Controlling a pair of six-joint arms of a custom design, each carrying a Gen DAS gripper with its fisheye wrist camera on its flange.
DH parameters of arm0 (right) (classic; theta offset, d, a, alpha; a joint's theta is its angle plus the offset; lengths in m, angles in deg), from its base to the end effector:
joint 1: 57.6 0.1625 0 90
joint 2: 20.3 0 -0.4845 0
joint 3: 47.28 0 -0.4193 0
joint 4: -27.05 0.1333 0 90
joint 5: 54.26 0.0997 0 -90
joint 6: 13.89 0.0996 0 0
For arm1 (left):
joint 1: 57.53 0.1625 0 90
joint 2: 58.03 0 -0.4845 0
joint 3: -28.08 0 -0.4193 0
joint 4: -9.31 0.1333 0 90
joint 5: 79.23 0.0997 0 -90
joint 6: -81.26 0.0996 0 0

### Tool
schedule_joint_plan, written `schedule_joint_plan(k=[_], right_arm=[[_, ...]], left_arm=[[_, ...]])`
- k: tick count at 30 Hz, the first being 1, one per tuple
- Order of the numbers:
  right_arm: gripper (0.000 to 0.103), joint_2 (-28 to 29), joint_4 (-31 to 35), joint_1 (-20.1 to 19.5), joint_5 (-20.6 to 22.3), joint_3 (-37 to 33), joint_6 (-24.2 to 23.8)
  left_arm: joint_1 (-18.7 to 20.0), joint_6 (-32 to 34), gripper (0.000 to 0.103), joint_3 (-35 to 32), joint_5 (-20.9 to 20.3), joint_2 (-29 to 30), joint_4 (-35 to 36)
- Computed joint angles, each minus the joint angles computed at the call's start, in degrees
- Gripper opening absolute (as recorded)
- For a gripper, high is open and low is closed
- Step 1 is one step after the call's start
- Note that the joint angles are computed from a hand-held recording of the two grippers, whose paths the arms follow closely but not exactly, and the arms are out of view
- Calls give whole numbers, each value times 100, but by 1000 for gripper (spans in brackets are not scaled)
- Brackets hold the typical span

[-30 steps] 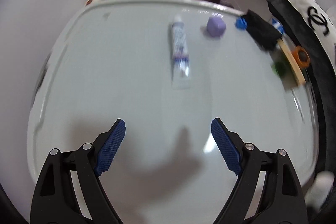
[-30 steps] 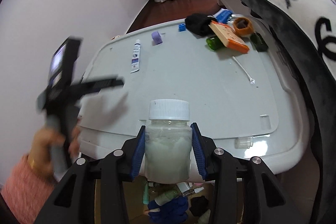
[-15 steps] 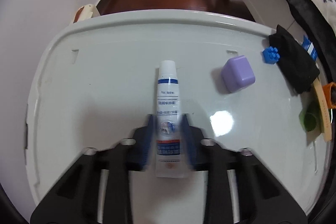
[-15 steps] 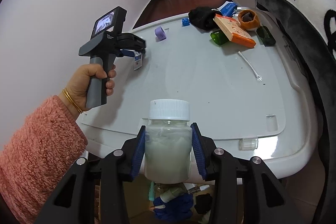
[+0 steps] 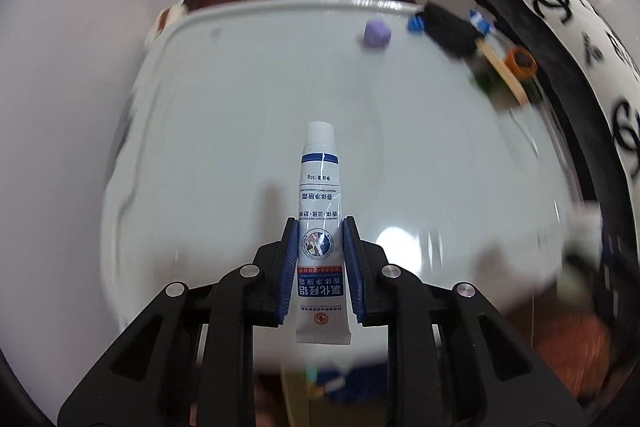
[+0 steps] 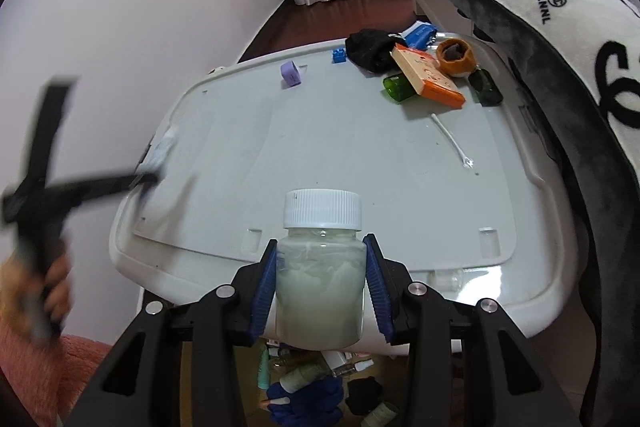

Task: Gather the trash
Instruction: 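Drop the cream jar and ointment tube into the cardboard box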

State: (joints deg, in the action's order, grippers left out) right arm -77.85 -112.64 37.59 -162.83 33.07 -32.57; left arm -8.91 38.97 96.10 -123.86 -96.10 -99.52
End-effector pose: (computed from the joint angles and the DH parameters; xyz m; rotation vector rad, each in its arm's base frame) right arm 0.1716 -0.7657 0.3698 0.4565 -2.6715 0.5910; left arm -0.3948 -0.7571 0.1640 0.0781 2.3844 -0.4917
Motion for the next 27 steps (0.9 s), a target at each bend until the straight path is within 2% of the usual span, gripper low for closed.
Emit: schedule_joint_plan(k=[4, 8, 13, 17, 19, 20, 21, 27], right_arm=[[42, -190, -135, 77, -101, 333, -96], [42, -492, -153, 118, -414, 1007, -132], [42, -689, 484, 19, -951, 1652, 251], [42, -585, 1180, -88, -1214, 1678, 823], [45, -479, 1330, -107, -1470, 1602, 1104], [66, -439, 1404, -121, -1557, 1556, 1220], [83, -416, 1386, -126, -1666, 1540, 1326], [81, -485, 1166, -162, -1641, 1595, 1370]], left_arm=[[-220, -596, 22, 1083, -433, -625, -101], [-395, -956, 22, 1749, -887, -797, -142], [-316, -884, 23, 2187, -1740, -580, -442], [-47, -1023, 24, 2218, -2349, -381, -463], [110, -1245, 46, 2149, -2673, -292, -270], [141, -1309, 68, 2134, -2760, -252, -168], [144, -1311, 76, 2162, -2812, -240, -143], [156, -1288, 76, 2185, -3023, -137, -2]])
